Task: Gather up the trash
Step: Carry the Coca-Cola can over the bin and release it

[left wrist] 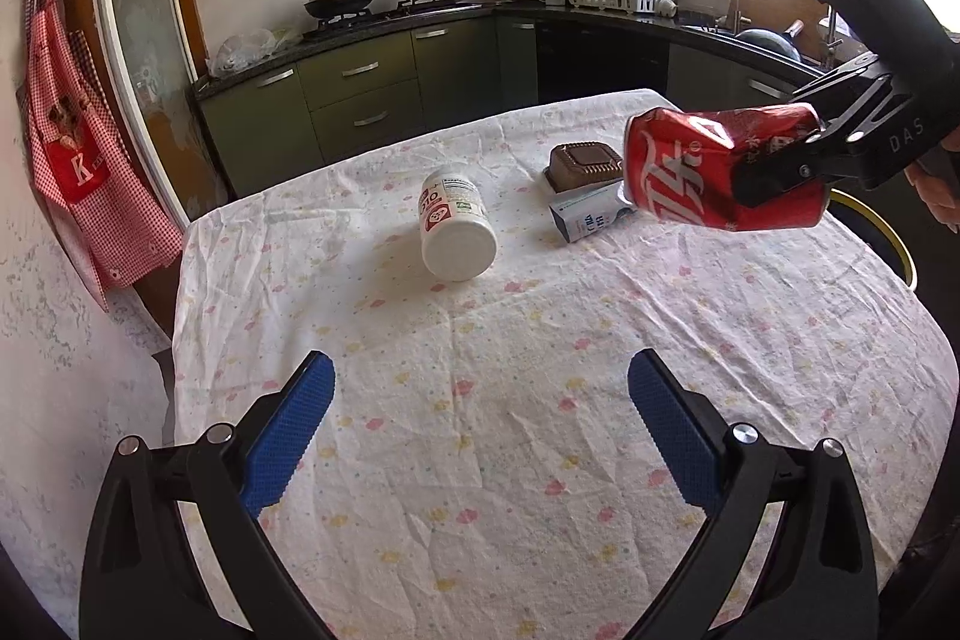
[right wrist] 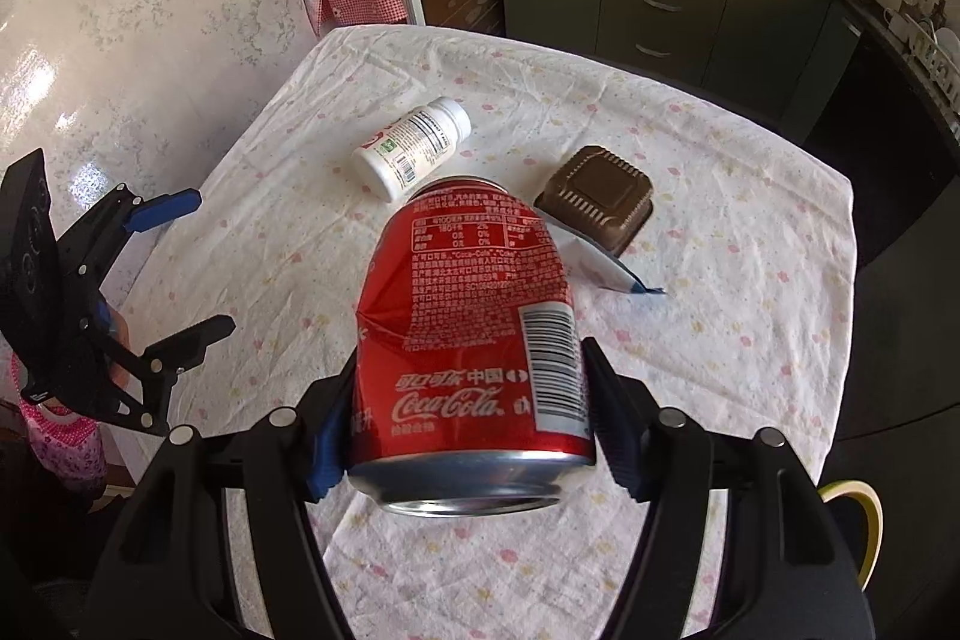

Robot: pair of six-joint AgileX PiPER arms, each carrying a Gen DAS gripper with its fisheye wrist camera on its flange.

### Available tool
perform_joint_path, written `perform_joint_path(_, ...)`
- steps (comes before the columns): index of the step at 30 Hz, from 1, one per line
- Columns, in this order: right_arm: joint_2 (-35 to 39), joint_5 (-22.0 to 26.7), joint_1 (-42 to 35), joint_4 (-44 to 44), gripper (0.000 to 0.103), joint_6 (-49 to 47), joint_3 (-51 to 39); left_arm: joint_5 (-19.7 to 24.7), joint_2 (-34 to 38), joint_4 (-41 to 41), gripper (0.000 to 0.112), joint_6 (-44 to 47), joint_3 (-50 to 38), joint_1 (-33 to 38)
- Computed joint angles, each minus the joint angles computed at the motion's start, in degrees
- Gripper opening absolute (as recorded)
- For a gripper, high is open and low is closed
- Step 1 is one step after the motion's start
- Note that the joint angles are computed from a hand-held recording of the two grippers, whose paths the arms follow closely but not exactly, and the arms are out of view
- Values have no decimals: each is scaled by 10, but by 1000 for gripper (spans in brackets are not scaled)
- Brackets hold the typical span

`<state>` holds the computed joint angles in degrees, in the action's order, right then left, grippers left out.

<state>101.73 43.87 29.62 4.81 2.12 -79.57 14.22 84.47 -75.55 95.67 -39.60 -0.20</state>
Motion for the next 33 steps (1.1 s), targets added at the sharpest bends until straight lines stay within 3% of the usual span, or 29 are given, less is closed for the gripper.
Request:
perform_joint_path(6,-136,-43,-56,-21,64,40,152,-12,-4,29,97,-33,-2,-25)
perform_joint_path(12,-242,-49,-219,-27,64,40,278,-26,-6,52,97,-63,-5,-57)
perform_joint_path(17,-230,-70,-381,-10,64,-18,333,-45,-3,114,97,-135,-12,-95)
perform_joint_path(22,-168,-114,-482,18,64,-75,351,-60,-2,205,97,-228,-16,-130)
perform_joint_path(25,-134,-156,-515,18,65,-76,355,-64,2,267,97,-290,-21,-141)
perform_joint_path(27,-130,-181,-528,8,72,-52,364,-67,5,301,97,-325,-24,-146)
perform_joint_path(30,-158,-201,-546,66,73,-99,394,-65,7,321,97,-346,-28,-149)
perform_joint_path(33,-205,-216,-522,15,74,-45,430,-57,16,330,97,-359,-36,-146)
